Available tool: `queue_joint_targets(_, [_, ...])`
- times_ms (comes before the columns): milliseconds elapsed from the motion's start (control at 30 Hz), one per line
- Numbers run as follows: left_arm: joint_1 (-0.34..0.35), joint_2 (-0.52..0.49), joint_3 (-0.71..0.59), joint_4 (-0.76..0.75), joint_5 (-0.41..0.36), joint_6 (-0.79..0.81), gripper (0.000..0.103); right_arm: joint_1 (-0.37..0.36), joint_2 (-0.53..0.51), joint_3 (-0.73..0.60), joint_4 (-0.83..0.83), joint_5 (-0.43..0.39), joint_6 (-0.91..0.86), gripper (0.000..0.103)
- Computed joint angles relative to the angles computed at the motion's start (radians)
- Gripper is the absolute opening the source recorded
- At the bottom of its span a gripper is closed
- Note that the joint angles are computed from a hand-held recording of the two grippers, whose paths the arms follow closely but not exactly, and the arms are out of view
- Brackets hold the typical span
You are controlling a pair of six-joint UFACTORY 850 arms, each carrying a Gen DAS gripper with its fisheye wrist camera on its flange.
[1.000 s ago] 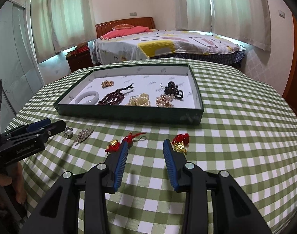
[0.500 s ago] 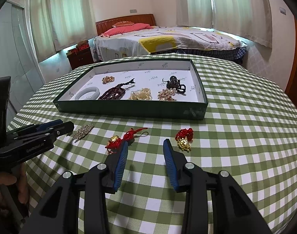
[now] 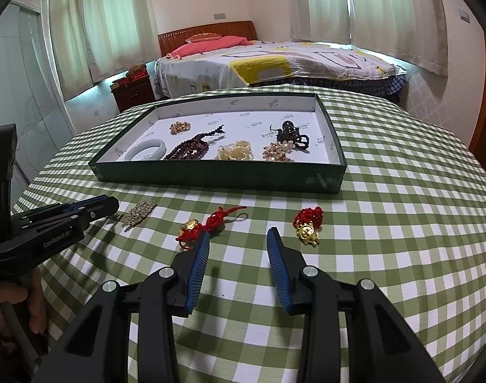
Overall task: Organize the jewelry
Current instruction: 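Grasp the pearl ring with the left tool while the right tool grasps the red tassel charm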
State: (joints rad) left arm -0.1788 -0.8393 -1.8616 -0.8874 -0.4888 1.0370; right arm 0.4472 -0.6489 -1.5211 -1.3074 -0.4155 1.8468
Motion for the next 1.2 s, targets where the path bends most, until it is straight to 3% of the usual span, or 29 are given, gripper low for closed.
queue_joint_targets(467, [0.024, 0.041, 0.048, -0.056, 0.049, 0.05, 0.014, 0.007, -0.057, -0.099, 0.097, 0.029, -0.14, 0.038])
queue_joint_targets(833, [0.038, 0.041, 0.046, -0.063, 0.065, 0.042, 0.014, -0.002, -0.124, -0.202, 0.386, 0.001, -0.439, 0.038])
queue_joint_targets(933, [0.037, 0.042, 0.048, -0.064, 0.063, 0.046, 0.014, -0.005, -0.12, -0.192, 0.411, 0.008, -0.461, 0.024])
queue_joint_targets(1033, [0.036, 0.046, 0.054, -0.07, 0.063, 0.055, 0.014, -0.008, -0.105, -0.166, 0.397, 0.029, -0.443, 0.018])
queue_joint_targets(1200, [0.034, 0.049, 0.059, -0.074, 0.059, 0.058, 0.015, -0.007, -0.081, -0.125, 0.338, 0.05, -0.376, 0.016])
